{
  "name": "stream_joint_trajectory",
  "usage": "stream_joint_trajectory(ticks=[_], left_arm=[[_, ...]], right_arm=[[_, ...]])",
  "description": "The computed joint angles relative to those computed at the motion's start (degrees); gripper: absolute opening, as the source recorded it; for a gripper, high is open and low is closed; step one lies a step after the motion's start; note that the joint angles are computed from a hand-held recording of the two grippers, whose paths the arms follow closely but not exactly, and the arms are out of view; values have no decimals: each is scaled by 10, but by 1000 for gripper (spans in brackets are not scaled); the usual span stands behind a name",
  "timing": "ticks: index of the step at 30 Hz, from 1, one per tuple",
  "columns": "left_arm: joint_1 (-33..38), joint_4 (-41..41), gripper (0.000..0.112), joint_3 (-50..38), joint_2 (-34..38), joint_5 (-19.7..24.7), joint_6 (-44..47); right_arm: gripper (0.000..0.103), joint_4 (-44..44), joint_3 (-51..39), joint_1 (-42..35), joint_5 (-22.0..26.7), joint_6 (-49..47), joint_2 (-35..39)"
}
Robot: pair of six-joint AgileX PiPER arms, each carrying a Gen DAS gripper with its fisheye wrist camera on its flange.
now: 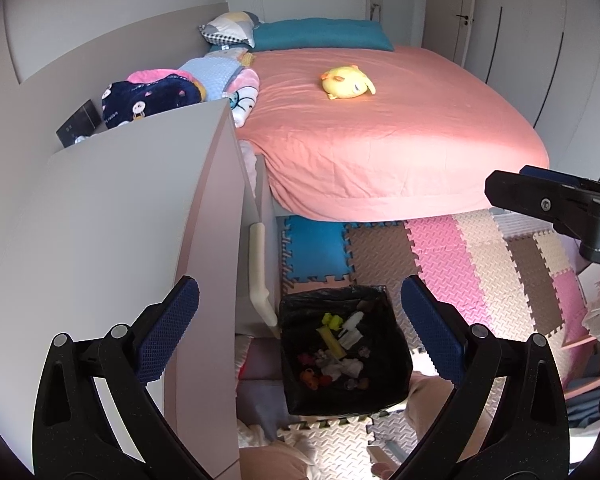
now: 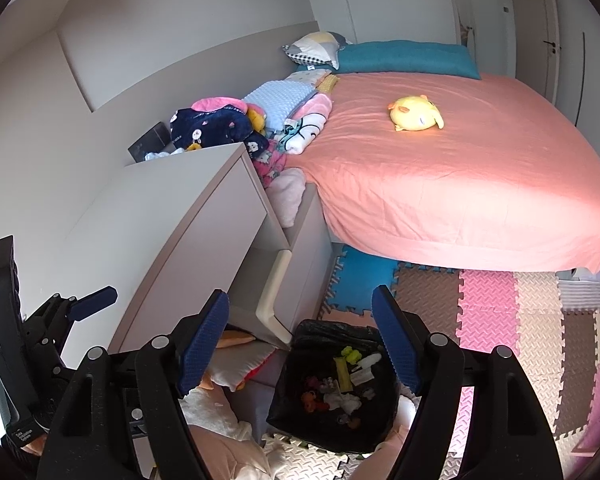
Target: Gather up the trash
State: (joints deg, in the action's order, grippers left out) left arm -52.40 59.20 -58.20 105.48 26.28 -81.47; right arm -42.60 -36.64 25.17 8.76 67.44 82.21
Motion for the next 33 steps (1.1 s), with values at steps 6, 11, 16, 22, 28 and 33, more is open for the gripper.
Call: stream_joint_trajectory(ticks=[6, 11, 16, 22, 28, 33], left_arm=[[-3, 0, 98, 3, -7, -2, -1], [-9, 24, 98, 7, -11, 0, -19], [-4, 24, 98, 12, -16, -11, -25], [-4, 32, 98, 15, -17, -13, -37], [-6, 44, 98, 20, -21, -12, -58], [-10, 62, 98, 22, -25, -7, -73]], right_arm=[[74, -19, -1, 7, 4, 22, 1], [74, -23, 0, 6, 3, 27, 0], [74, -33, 2, 8, 4, 37, -2], [74, -31, 3, 7, 4, 35, -3], [74, -29, 4, 4, 2, 31, -4], [74, -12, 5, -1, 0, 13, -6]])
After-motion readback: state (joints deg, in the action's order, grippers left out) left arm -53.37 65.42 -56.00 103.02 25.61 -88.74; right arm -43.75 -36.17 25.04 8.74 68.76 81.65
